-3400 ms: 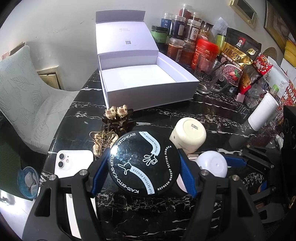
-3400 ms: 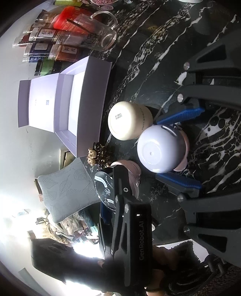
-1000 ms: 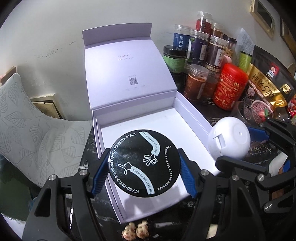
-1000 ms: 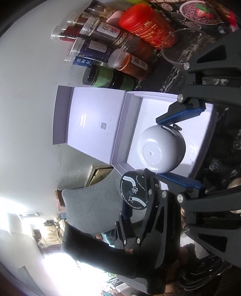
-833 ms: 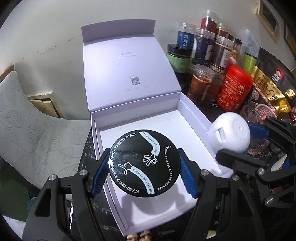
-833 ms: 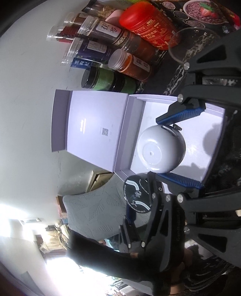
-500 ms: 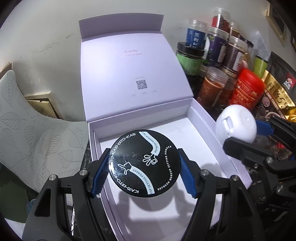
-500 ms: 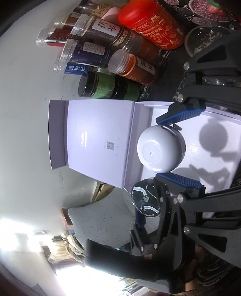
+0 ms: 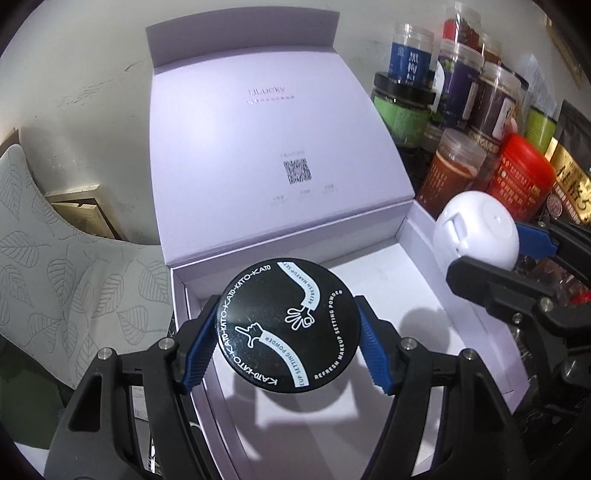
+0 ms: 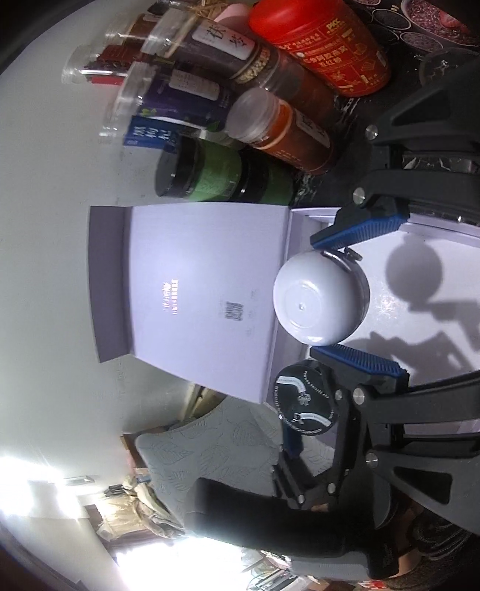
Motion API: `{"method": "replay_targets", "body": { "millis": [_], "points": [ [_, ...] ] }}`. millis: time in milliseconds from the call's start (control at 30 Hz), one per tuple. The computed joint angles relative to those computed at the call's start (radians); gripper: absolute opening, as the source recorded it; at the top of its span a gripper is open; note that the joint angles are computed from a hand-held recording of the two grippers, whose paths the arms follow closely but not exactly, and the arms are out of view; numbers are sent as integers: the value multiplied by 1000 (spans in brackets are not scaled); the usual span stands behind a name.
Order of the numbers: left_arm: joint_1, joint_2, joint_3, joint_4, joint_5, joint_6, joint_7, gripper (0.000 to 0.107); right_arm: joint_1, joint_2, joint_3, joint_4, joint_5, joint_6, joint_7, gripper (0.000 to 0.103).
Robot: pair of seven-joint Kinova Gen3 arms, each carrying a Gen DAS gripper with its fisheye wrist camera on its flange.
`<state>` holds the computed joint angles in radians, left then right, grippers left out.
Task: Organize objects
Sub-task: 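Lower the white dome and open the right tool while the left tool releases the black compact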
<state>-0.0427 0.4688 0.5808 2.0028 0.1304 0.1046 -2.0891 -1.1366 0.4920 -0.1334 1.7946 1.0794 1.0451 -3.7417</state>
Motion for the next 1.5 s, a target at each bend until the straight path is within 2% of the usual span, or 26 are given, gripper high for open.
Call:
{"method": "replay_targets", "body": {
  "millis": [167, 267, 433, 600, 733, 800, 1000, 1133, 1500],
  "points": [
    [66, 23, -66, -39, -11, 56, 0, 68, 15, 6, 4, 10, -7, -34, -5, 53],
    [51, 38, -49, -57, 10, 92, -31, 68, 21, 1, 10, 39, 24, -82, -55, 54],
    [99, 20, -106, -47, 28, 60, -36, 68, 42, 7, 12, 52, 41, -141, -77, 54],
    [216, 15, -240, -71, 0, 78, 24, 68, 50, 17, 16, 41, 27, -165, -52, 54],
    [241, 32, -266, -110, -15, 143, 37, 68, 61, 30, 21, 23, -9, -189, 4, 54],
    [261, 33, -287, -113, -21, 143, 45, 68, 63, 34, 31, 21, -20, -207, 13, 54],
    [266, 37, -295, -119, -28, 145, 49, 68, 65, 44, 59, 22, -33, -263, 17, 54],
    [240, 39, -273, -120, -21, 144, 38, 68, 69, 49, 73, 19, -59, -284, 20, 54],
    [208, 47, -263, -133, -6, 161, -2, 68, 72, 57, 112, 22, -117, -348, 43, 54]
  ]
}}
